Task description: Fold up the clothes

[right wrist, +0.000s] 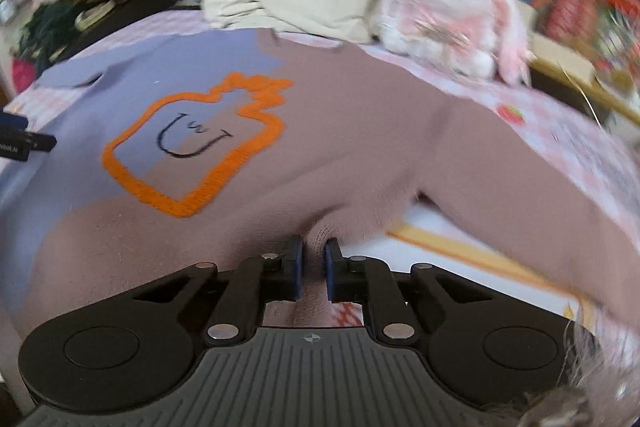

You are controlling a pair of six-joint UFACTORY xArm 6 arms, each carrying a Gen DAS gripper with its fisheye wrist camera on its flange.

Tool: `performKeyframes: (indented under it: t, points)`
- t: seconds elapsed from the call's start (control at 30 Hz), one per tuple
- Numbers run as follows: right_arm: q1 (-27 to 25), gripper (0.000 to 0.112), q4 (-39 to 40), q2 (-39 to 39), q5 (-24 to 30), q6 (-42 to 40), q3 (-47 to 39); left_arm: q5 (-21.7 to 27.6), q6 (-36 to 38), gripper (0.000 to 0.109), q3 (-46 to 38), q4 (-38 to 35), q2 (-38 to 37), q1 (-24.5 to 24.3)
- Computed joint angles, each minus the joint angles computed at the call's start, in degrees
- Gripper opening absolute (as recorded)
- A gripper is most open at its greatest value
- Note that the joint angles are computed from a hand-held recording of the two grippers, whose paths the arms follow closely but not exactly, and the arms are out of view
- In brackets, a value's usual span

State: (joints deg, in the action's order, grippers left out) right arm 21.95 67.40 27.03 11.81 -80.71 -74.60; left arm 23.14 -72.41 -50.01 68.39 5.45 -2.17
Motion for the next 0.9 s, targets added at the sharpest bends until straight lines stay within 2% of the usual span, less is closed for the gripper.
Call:
performKeyframes:
  t: [0.1, 0.27, 0.33, 0.4, 0.5, 0.63, 0.7, 0.9]
  points:
    - [0.59, 0.011, 1.78, 1.17, -0.44, -3.52, -1.49, -0.49, -1.25, 0.076, 0.45, -0.02, -0.28, 0.48]
    - [-0.29, 0.012, 0.18, 0.03, -0.13, 1.72, 0.08, 0.42, 1.11, 0.076, -1.14, -0.70, 0.81, 0.07]
    - [-1.02, 0.017, 0.06, -0.84, 0.61, 4.58, 1.08, 0.68, 2.05, 0.076, -1.91, -0.26, 1.37, -0.13]
    - [-1.69, 0.035, -0.02, -1.60, 1.36, 6.84, 2.04, 0.24, 2.47, 0.076, -2.49, 0.38, 1.80, -0.08]
    - [-2.30, 0.038, -0.89, -2.34, 1.73, 11.01, 2.95, -2.08, 2.64, 0.076, -3.53, 1.62, 2.95, 0.65]
    - [-1.65, 0.041, -3.76, -1.14, -2.09, 20.79, 1.99, -5.26, 4.77, 0.076, -6.77, 0.87, 6.26, 2.66]
    - [-1.87, 0.044, -5.95, 0.03, -2.17, 27.66, 0.42, -7.44, 5.27, 0.076, -8.70, -0.37, 8.16, 4.24]
    - [-2.56, 0.045, -20.42, 5.10, -2.67, 49.43, -5.98, -10.49, 5.82, 0.076, -15.17, -4.63, 14.19, 7.30]
